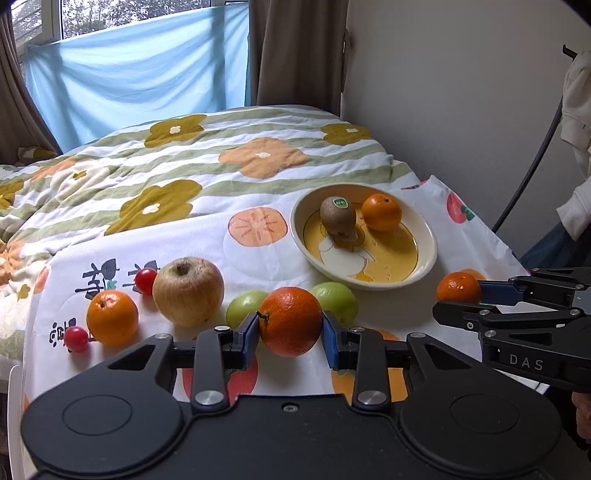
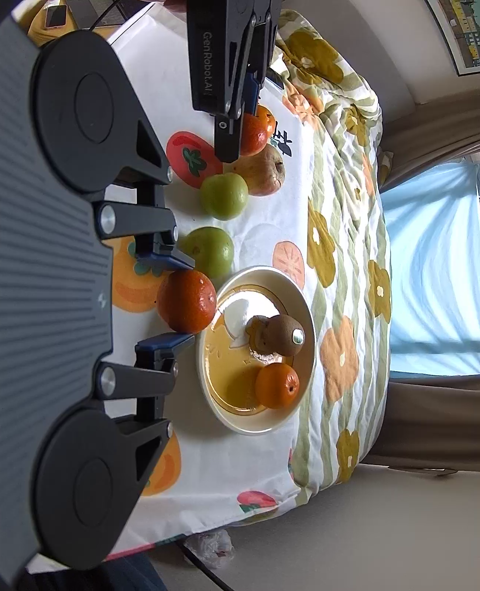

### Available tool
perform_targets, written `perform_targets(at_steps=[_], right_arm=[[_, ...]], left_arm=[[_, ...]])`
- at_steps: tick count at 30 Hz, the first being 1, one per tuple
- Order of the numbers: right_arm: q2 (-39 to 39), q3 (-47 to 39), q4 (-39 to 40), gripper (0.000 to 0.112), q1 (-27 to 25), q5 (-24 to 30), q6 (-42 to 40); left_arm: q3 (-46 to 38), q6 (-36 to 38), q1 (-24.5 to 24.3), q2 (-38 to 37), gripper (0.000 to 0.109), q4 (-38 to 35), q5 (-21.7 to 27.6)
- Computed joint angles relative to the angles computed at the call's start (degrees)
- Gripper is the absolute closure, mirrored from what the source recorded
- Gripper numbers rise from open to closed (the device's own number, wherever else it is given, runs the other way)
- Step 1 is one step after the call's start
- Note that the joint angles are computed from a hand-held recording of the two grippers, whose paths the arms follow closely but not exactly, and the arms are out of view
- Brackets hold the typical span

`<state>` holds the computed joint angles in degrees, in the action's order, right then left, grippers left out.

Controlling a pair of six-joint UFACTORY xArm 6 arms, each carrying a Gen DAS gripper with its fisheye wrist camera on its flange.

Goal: Organize fruits
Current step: 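Grasp a small tangerine with the right tool while the left tool grasps another tangerine, then carry both tangerines to the bowl and release the left tool's tangerine inside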

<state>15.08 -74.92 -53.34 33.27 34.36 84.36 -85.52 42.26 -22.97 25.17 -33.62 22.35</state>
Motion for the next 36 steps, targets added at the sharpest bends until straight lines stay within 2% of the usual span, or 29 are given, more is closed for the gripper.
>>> perform_targets(at_steps=[9, 17, 22, 30, 35, 36], right_arm=[[-3.7, 4.8, 2.9, 0.061, -8.0, -8.6, -12.0], [-1.6, 5.4, 9.2, 0.061, -15.1, -16.7, -25.4], [0.1, 5.5, 15.1, 0.061, -18.2, -19.4, -33.2], [3.4, 4.5, 26.7, 0.061, -20.4, -22.2, -46.1], [4.6, 3.7, 29.2, 0.061, -20.8, -21.9, -48.7], [4.7, 3.7, 29.8, 0.061, -20.8, -22.0, -49.2]], left_arm=[[-8.8, -18.9, -4.1, 6.1, 0.07, 14.6, -2.1], [-21.8, -31.2, -7.2, 15.9, 0.07, 25.7, 1.9], [-31.6, -35.0, -8.9, 23.2, 0.07, 29.1, 7.1], [-47.7, -36.0, -10.8, 34.3, 0.069, 33.2, 15.6], [-54.3, -35.3, -11.6, 38.6, 0.069, 34.5, 19.6], [-54.3, -35.1, -11.6, 38.6, 0.063, 34.4, 19.7]])
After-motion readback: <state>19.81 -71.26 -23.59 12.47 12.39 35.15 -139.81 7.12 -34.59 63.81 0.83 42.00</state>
